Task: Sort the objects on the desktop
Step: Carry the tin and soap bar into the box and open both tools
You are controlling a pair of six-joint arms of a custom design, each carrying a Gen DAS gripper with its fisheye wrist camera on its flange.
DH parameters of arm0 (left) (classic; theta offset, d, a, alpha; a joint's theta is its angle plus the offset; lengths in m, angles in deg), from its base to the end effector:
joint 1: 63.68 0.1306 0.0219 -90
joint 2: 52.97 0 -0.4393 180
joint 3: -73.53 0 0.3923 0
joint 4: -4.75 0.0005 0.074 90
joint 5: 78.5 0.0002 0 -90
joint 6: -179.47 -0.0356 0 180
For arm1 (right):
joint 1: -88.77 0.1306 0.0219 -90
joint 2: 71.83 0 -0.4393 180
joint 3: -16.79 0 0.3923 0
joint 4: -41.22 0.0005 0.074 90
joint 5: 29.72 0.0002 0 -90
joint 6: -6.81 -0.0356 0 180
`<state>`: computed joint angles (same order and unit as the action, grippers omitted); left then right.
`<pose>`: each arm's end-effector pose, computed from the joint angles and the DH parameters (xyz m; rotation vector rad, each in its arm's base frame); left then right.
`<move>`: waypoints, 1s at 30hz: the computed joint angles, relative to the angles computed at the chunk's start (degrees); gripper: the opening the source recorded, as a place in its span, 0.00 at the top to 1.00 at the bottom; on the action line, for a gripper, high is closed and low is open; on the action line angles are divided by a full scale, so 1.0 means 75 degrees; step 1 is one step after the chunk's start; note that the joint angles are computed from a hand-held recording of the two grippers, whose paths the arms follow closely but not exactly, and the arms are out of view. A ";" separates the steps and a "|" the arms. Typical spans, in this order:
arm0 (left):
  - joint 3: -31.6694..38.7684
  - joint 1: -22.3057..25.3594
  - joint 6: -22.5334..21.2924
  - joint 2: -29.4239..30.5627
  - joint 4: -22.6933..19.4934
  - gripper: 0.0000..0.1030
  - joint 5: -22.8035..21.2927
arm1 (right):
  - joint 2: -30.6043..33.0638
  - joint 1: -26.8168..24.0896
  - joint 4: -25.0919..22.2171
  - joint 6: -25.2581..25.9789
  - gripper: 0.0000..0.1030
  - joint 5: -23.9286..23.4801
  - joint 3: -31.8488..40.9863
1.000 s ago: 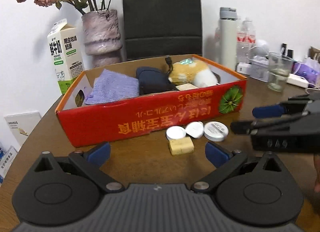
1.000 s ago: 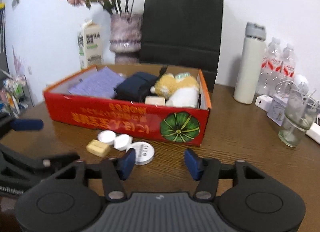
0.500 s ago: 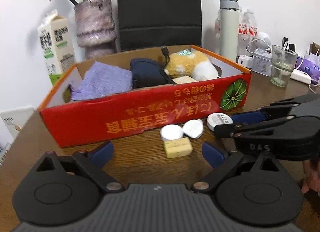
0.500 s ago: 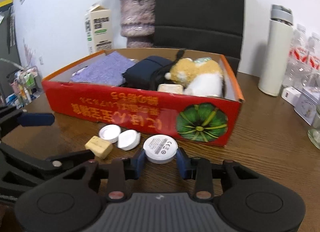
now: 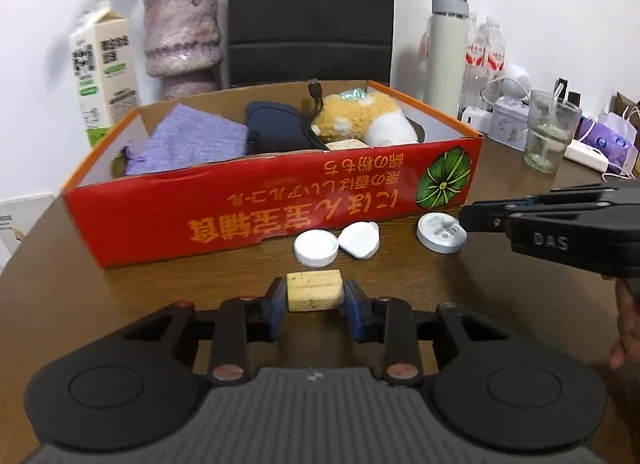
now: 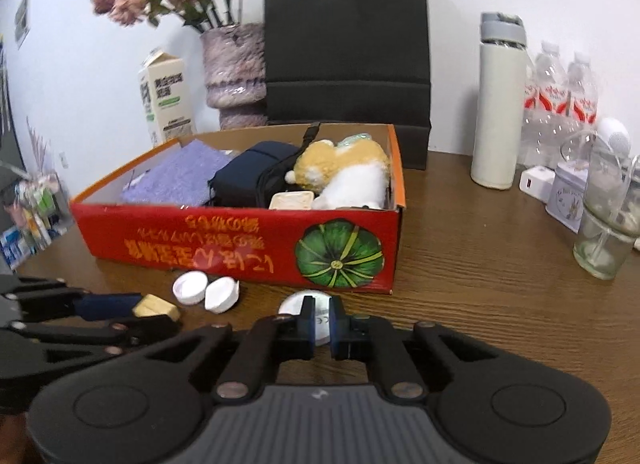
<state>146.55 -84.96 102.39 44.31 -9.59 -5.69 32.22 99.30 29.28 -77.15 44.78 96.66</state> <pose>0.4877 -0.1792 0.3376 0.0008 2.2093 0.0065 0.5625 0.1137 0.3321 -0.4655 2.1455 0.3414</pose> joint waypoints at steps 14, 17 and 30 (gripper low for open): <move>-0.0663 0.0250 0.0375 -0.0937 0.0698 0.69 -0.0159 | 0.0315 0.0265 -0.0219 0.0245 0.64 0.0225 0.0189; -0.0735 0.0330 0.0294 -0.1069 0.0818 0.69 -0.0213 | 0.0335 0.0385 -0.0260 0.0238 0.64 0.0534 0.0252; 0.2532 0.1587 -0.0181 0.0595 -0.1581 0.69 0.1314 | 0.0653 0.0601 -0.2071 -0.0438 0.64 -0.0802 0.2511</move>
